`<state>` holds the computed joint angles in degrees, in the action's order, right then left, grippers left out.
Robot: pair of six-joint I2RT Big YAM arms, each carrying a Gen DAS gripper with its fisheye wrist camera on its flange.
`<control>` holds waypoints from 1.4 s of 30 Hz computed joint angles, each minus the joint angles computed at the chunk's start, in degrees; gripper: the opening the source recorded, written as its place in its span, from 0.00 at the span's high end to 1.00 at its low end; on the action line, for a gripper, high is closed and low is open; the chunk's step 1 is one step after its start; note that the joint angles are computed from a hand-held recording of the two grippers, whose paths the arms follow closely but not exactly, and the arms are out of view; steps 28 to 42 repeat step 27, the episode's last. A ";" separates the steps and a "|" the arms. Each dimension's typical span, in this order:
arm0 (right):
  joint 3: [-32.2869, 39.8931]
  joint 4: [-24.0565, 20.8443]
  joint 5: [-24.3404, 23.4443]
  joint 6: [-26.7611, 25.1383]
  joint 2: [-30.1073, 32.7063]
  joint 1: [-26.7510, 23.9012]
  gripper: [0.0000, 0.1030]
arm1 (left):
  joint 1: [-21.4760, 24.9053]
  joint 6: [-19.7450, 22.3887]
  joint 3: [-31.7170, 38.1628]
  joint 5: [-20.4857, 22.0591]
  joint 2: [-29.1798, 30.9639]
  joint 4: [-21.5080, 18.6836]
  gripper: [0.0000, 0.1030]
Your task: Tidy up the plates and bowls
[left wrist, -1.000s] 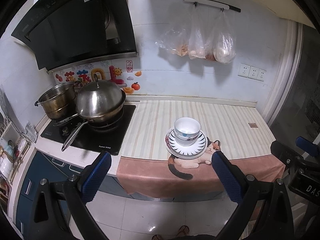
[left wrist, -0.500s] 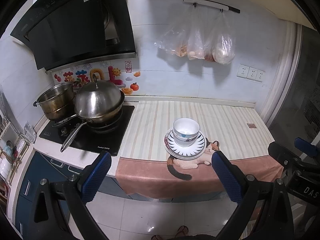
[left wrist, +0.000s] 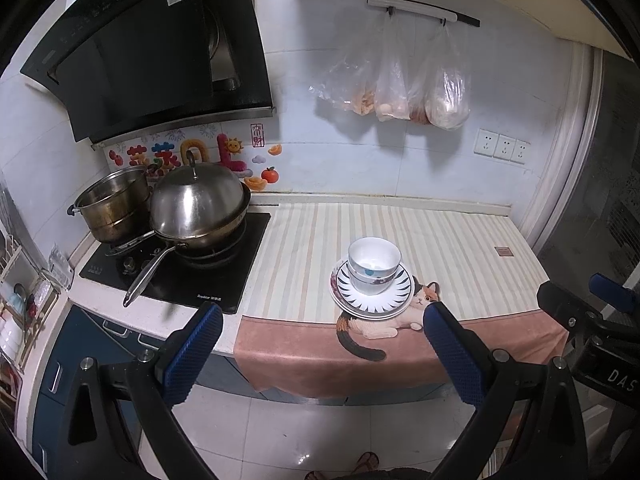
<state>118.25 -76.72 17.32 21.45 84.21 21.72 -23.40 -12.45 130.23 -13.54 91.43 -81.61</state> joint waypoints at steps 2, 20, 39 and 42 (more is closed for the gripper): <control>0.03 0.08 0.20 0.12 0.02 0.09 0.02 | -0.03 -0.04 0.03 -0.08 -0.01 0.01 0.00; -0.07 0.41 0.64 0.44 -0.09 0.21 0.02 | 1.13 1.10 1.05 1.23 0.43 -0.13 0.00; 0.28 0.10 0.75 0.54 0.01 0.44 0.02 | 0.42 -0.18 0.84 0.40 0.24 -0.64 0.00; 0.28 0.10 0.75 0.54 0.01 0.44 0.02 | 0.42 -0.18 0.84 0.40 0.24 -0.64 0.00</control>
